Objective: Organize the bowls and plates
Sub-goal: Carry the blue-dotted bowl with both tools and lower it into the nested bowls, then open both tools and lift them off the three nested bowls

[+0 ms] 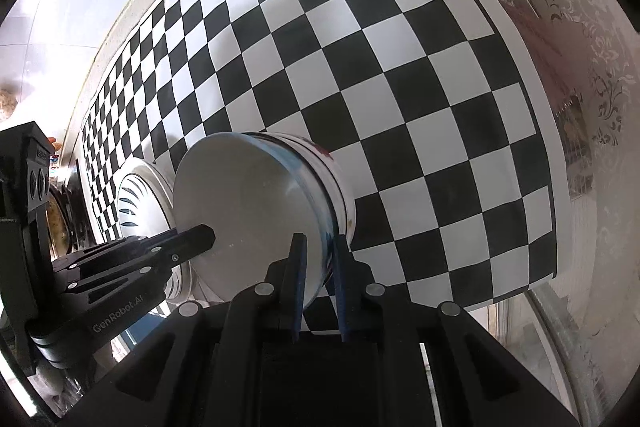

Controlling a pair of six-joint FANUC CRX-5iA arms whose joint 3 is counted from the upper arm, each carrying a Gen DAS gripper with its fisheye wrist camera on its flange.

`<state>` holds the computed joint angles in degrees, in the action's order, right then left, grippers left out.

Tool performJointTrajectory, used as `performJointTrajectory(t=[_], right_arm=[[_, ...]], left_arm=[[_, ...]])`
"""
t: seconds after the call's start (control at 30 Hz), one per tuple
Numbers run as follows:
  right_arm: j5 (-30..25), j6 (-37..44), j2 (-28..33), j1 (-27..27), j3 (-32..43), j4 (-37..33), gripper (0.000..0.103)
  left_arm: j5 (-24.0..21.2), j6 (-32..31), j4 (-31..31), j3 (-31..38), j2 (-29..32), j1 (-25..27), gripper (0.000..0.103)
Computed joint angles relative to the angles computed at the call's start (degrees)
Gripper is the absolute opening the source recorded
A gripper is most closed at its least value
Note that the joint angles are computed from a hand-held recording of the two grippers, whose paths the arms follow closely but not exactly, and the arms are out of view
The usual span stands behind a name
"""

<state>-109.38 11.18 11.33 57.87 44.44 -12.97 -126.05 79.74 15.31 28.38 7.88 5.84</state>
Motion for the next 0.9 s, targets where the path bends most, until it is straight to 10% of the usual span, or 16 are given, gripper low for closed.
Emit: performJointTrajectory(t=[0.77,0.83,0.9], right_arm=[[-4.21,1.49,1.3,2.44,2.33,5.02,0.018],[-6.26,2.45,2.33,4.1,4.57,8.41,0.037],[-6.91,3.1,2.68,5.71,6.19,11.71,0.083]], left_arm=[[0.29,-1.36,-5.15,2.96,-1.23,-2.3,0.021],[0.38,-2.03,-6.05,3.87,-1.78,-2.17,0.022],[0.27,-2.95,-6.78,5.14,-2.29,-1.84,0.022]])
